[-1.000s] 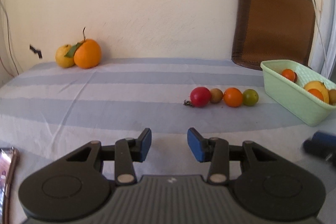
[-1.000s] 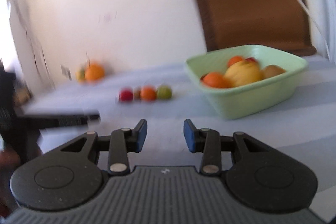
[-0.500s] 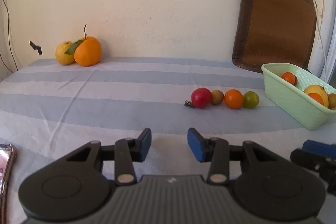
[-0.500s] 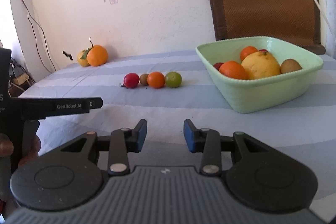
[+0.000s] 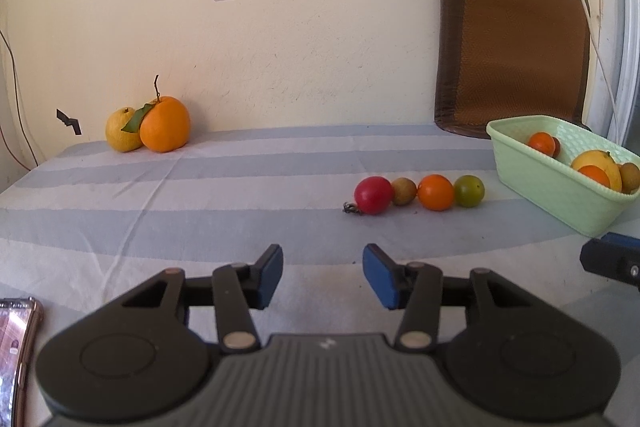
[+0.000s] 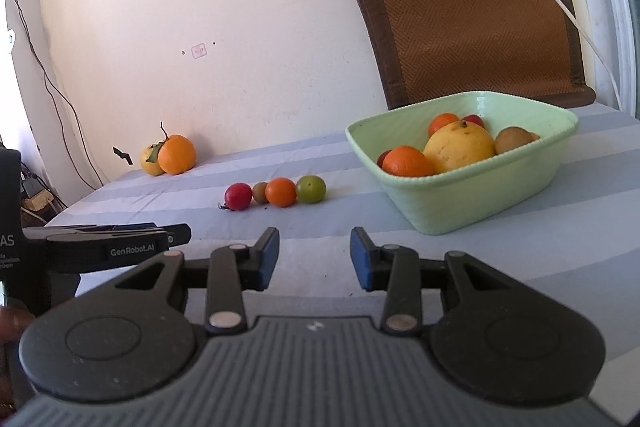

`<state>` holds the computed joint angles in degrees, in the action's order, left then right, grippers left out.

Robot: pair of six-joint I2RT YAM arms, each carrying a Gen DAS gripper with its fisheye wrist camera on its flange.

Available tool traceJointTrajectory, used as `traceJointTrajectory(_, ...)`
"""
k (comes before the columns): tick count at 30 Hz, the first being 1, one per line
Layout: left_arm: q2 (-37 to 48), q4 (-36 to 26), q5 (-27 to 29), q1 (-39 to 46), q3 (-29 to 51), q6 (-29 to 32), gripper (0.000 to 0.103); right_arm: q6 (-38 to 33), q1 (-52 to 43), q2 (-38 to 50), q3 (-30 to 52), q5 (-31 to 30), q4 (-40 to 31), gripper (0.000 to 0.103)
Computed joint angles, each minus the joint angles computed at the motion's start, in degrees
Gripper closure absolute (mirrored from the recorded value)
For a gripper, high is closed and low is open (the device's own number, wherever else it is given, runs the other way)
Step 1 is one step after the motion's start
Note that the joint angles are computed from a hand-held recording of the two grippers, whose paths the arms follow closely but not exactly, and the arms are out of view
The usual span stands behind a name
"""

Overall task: Organize fruits
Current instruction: 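Withdraw both tools from the basket back toward the fruit row, then grasp a small orange with the right tool while the left tool grasps a red tomato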

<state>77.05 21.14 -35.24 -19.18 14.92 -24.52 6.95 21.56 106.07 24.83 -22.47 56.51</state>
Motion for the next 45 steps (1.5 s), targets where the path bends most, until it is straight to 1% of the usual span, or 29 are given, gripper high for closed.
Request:
traceJointTrajectory(6, 0.13, 0.60, -0.63, -0.55, -0.25, 0.32, 0.056, 0.17, 0.13, 0.26, -0.10, 0.13, 0.60, 0.061)
traceJointTrajectory(20, 0.55, 1.24, -1.23, -1.33, -0.29, 0.15, 0.052, -0.39, 0.65, 0.07, 0.42, 0.70, -0.67, 0.061)
traceJointTrajectory(27, 0.64, 2.33, -1.19, -1.37, -0.65, 0.72, 0.050, -0.91, 1.13, 0.13, 0.99, 1.27, -1.83, 0.060)
traceJointTrajectory(29, 0.17, 3.17, -0.50, -0.85, -1.24, 0.77, 0.050, -1.69, 1.69, -0.10, 1.88, 1.80, -4.00, 0.060)
traceJointTrajectory(32, -1.12, 4.76, 1.18, 0.56, -2.61, -0.10, 0.050, -5.17, 2.58, -0.31, 4.31, 0.96, -8.33, 0.060)
traceJointTrajectory(34, -2.23, 5.83, 2.51, 1.94, -3.73, -0.89, 0.050, -7.81, 4.24, -0.60, 6.64, 2.70, -10.62, 0.060)
traceJointTrajectory(36, -2.76, 6.31, 3.50, 3.10, -4.26, -1.75, 0.050, -11.00, 5.87, -0.49, 10.34, 2.96, -14.07, 0.060)
traceJointTrajectory(39, -3.13, 6.92, 4.71, 4.45, -4.78, -2.52, 0.050, -18.95, 9.40, 1.88, 17.62, 6.57, -19.46, 0.060)
traceJointTrajectory(42, -3.06, 7.79, 4.91, 4.52, -5.09, -2.23, 0.050, -27.44, 11.95, 5.95, 26.35, 9.83, -26.60, 0.060)
traceJointTrajectory(44, -2.71, 8.97, 4.29, 3.99, -5.35, -1.68, 0.050, -31.65, 13.06, 8.69, 31.92, 11.65, -31.57, 0.060)
traceJointTrajectory(45, -2.56, 9.51, 4.00, 3.74, -5.53, -1.53, 0.050, -33.71, 13.44, 10.10, 35.20, 11.91, -35.31, 0.060)
